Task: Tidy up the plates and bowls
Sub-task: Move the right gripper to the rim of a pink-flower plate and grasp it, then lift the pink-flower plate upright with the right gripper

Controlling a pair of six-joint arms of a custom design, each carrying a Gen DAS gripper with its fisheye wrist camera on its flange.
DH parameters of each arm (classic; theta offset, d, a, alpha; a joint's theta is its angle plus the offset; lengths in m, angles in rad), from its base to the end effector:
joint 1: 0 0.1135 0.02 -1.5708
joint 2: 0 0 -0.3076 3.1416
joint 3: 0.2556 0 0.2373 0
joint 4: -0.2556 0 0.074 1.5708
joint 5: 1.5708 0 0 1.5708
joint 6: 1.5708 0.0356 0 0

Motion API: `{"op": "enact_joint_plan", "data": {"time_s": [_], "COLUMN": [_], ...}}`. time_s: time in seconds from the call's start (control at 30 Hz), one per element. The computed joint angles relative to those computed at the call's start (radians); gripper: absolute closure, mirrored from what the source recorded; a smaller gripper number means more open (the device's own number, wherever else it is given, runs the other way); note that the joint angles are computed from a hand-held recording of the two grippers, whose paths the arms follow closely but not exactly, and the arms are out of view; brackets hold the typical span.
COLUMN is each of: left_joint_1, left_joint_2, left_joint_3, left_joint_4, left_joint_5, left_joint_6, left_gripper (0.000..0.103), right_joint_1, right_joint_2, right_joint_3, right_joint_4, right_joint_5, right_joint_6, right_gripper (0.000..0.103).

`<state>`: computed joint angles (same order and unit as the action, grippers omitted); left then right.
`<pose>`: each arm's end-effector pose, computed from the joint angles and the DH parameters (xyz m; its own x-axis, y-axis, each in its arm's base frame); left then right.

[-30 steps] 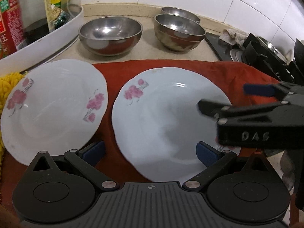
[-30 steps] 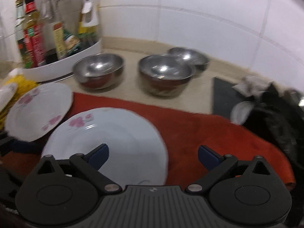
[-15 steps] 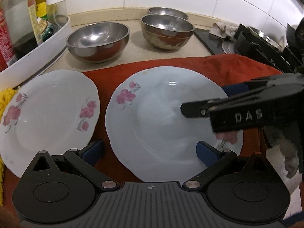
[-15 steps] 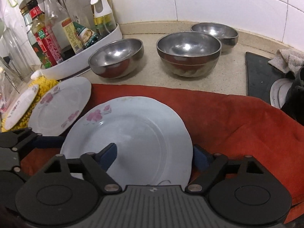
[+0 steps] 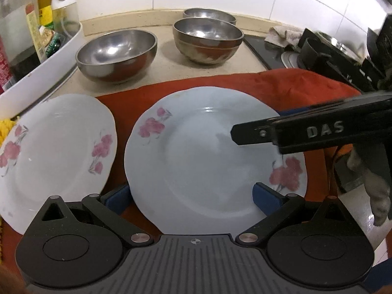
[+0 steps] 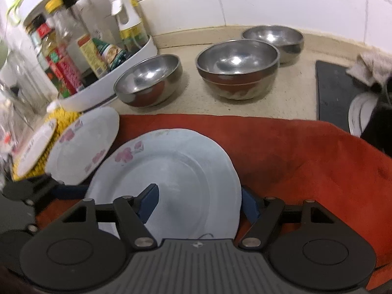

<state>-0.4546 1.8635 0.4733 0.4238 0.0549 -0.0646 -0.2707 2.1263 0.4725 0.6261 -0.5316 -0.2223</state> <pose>0.2429 -0.1209 0.1028 -0.7678 0.3035 -0.5642 0.4178 0.9049 -0.0817 0.2718 -0.0567 0.0514 -0.7998 0.0247 -0.5998 -0.2032 0.9290 0.3094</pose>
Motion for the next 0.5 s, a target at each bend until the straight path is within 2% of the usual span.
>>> {"op": "enact_joint_plan", "data": {"time_s": [0.13, 0.23, 0.4, 0.5], "left_joint_1": [0.039, 0.037, 0.021, 0.031], "left_joint_2": [-0.01, -0.029, -0.03, -0.006], "left_joint_3": [0.016, 0.016, 0.028, 0.056], "left_joint_4": [-0.021, -0.015, -0.01, -0.046], "left_joint_5": [0.053, 0.045, 0.037, 0.045], "left_joint_6": [-0.06, -0.077, -0.077, -0.075], "left_gripper": [0.003, 0.005, 0.003, 0.008], "right_joint_1": [-0.035, -0.042, -0.052, -0.042], "right_joint_2": [-0.011, -0.032, -0.059, -0.052], "right_joint_3": [0.029, 0.026, 0.008, 0.009], "right_joint_4": [-0.081, -0.1, -0.089, -0.061], "right_joint_5": [-0.051, -0.055, -0.065, -0.039], "right_joint_6": [0.014, 0.012, 0.011, 0.033], "right_gripper": [0.037, 0.037, 0.037, 0.037]}}
